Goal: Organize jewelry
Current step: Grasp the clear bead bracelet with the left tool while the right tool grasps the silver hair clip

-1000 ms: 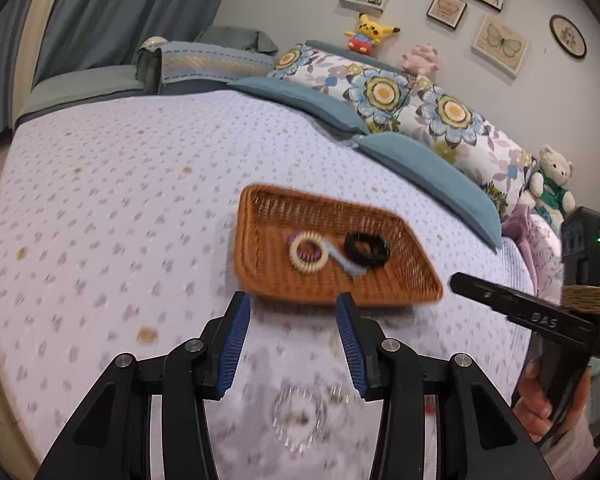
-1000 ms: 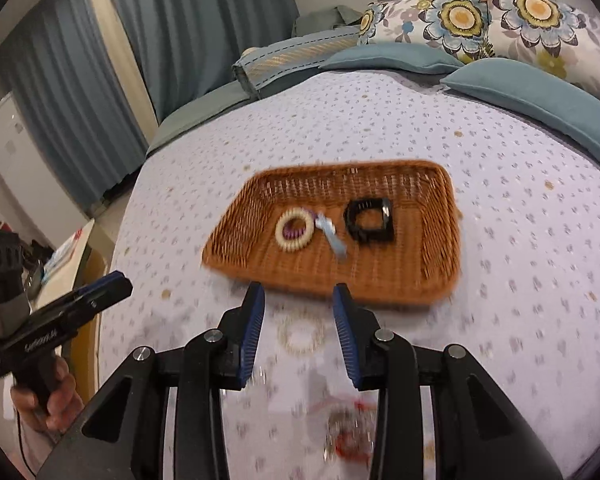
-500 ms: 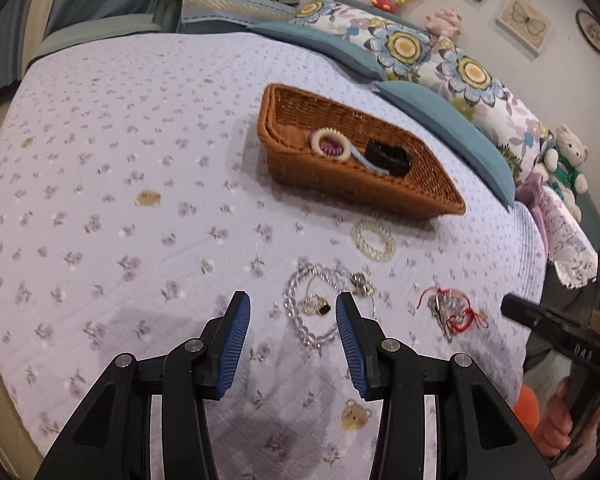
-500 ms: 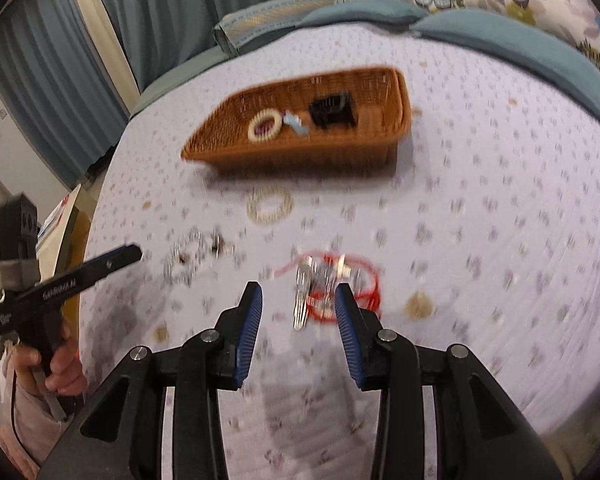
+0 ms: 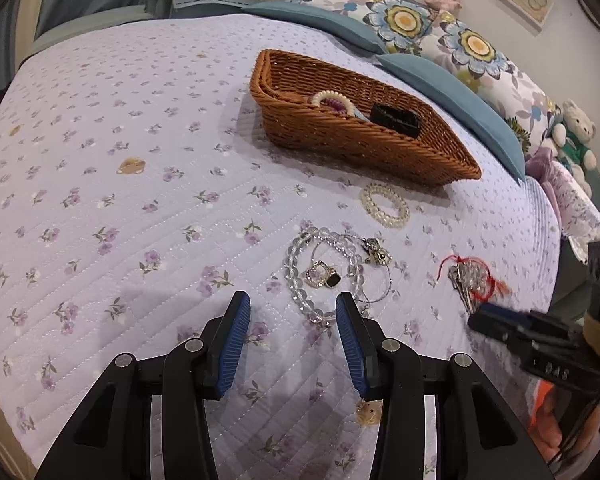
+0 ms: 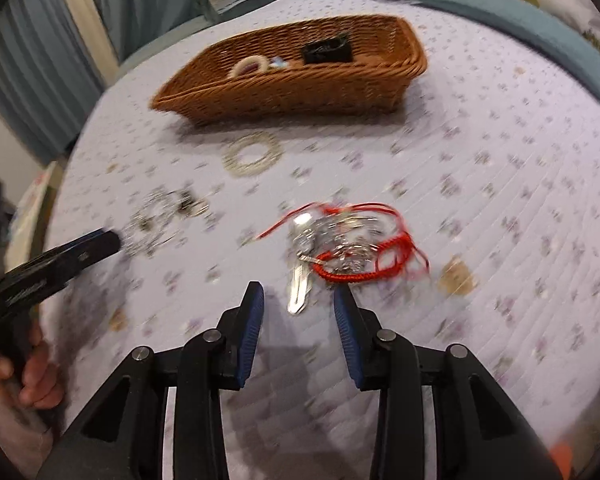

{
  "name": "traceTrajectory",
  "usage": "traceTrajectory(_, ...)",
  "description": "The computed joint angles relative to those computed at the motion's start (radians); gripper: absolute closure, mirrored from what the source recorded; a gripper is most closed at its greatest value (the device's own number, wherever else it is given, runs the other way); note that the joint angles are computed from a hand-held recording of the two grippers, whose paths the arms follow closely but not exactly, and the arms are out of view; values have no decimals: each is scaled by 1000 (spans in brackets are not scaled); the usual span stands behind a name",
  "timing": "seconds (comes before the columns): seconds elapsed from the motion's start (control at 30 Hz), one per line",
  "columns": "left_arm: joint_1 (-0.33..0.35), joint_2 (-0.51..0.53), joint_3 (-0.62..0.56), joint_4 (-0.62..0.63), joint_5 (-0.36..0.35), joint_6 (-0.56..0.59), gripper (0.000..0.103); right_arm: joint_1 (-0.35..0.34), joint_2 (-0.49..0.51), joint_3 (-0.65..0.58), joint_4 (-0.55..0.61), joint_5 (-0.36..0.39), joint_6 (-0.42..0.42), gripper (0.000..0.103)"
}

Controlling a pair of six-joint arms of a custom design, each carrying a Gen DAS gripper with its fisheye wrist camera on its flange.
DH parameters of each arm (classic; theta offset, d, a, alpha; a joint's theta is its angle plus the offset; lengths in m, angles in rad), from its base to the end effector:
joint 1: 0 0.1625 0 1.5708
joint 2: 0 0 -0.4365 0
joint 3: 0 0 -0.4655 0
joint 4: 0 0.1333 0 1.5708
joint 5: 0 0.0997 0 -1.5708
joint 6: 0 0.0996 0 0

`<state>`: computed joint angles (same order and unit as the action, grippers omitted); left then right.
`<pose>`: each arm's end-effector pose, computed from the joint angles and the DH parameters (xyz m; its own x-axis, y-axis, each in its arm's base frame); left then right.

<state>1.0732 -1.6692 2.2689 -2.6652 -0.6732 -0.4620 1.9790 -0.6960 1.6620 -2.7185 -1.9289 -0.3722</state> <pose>-0.0333 -0.5038 0.3268 -0.8363 -0.3703 -0.4043 0.0529 0.6796 -0.7317 0.3740 -0.6168 -0.0143 -0.6822 -0.6205 0.3868 -0.6854 0.7269 -0.0430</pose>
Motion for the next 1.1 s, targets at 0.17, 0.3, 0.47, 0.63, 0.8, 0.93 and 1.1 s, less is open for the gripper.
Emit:
traceTrajectory(0.17,0,3,-1,-3,-6,9,57,8,48,-54,11,-18,-18,63)
traceTrajectory(0.3,5,4,-2,-5,-13,11,57,26,70,-61,-15,-59,-58,63)
traceTrajectory(0.47,9,11,-7,-7,-17,12,57,31,65,-42,-32,-38,-104,87)
traceTrajectory(0.63,23,28,-25,-9,-30,11,58,15,34,-18,16,54,-102,87)
traceTrajectory(0.8,16,56,-48,66,30,-16,68,14,23,-1,15,69,-101,87)
traceTrajectory(0.93,9,86,-73,138,97,-43,78,15,22,0,14,74,-102,87)
traceTrajectory(1.1,-4,81,-68,161,112,-40,96,12,2,18,20,98,-112,87)
